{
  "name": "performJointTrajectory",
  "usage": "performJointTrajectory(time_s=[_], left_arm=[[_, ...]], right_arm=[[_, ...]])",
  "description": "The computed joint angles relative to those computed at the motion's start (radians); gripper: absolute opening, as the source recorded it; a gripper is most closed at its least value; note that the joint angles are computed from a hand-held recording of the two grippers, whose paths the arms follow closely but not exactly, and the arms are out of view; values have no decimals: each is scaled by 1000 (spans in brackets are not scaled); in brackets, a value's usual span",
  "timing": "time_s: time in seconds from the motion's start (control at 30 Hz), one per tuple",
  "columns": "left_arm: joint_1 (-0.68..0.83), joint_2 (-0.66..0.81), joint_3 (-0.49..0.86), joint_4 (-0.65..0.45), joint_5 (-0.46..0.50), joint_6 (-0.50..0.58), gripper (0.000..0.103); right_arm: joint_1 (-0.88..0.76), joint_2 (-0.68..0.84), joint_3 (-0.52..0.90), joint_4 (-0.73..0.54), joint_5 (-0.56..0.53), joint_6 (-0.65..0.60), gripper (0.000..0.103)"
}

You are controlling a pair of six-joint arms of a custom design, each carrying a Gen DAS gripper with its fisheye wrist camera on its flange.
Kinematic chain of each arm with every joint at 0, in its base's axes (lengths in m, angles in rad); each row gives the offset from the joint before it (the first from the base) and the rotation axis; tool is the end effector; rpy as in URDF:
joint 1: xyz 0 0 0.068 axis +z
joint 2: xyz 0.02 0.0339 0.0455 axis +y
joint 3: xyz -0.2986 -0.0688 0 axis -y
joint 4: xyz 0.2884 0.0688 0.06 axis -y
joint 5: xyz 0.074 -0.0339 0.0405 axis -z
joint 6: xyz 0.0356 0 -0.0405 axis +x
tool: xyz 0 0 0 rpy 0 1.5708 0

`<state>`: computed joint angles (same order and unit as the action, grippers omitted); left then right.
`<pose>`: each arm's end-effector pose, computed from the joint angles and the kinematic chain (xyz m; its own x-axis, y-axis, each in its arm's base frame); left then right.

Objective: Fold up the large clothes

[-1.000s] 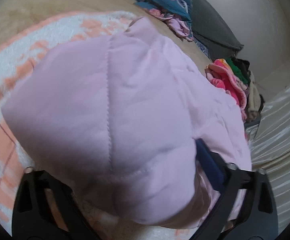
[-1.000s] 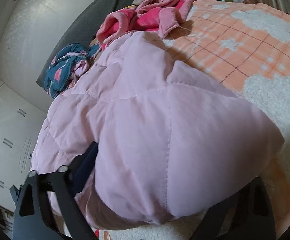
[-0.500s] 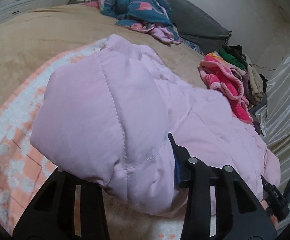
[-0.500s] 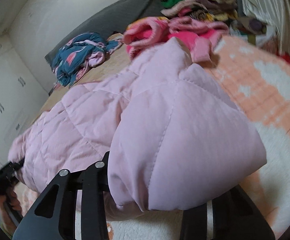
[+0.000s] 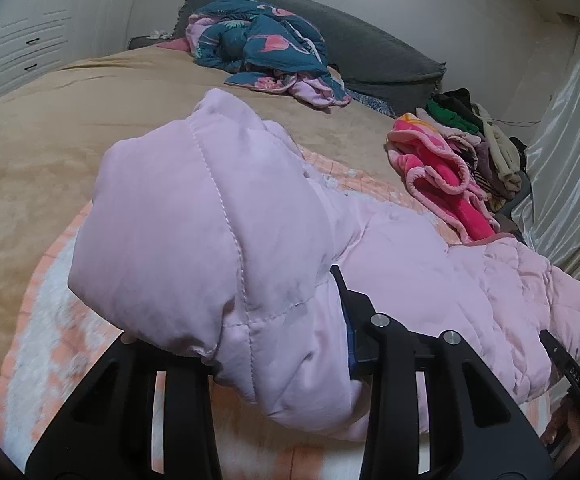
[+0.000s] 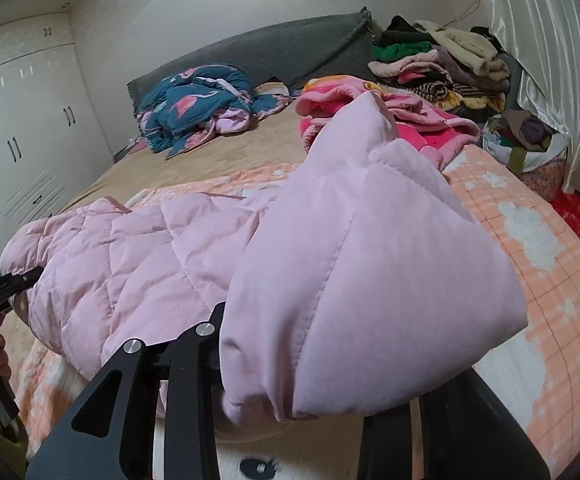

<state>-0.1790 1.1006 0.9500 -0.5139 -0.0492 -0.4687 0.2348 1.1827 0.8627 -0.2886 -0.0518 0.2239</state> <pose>0.2612 -0.0455 0.3282 -0.6045 -0.3491 -0.7160 -0.1494 0.9326 -0.3286 0.2811 0.0691 0.2935 -0.6029 0.0838 -0.7934 -0.1434 0.9669 0.2110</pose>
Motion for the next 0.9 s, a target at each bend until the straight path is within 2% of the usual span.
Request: performJointTrajectory(time_s=[0.47, 0.9], left_arm=[[-77, -234, -93, -152, -74, -3, 28], [-173, -414, -164, -311, -156, -18, 29]], right_arm=[[115, -271, -131, -143, 91, 62, 31], [287, -471, -214, -301, 239, 177, 32]])
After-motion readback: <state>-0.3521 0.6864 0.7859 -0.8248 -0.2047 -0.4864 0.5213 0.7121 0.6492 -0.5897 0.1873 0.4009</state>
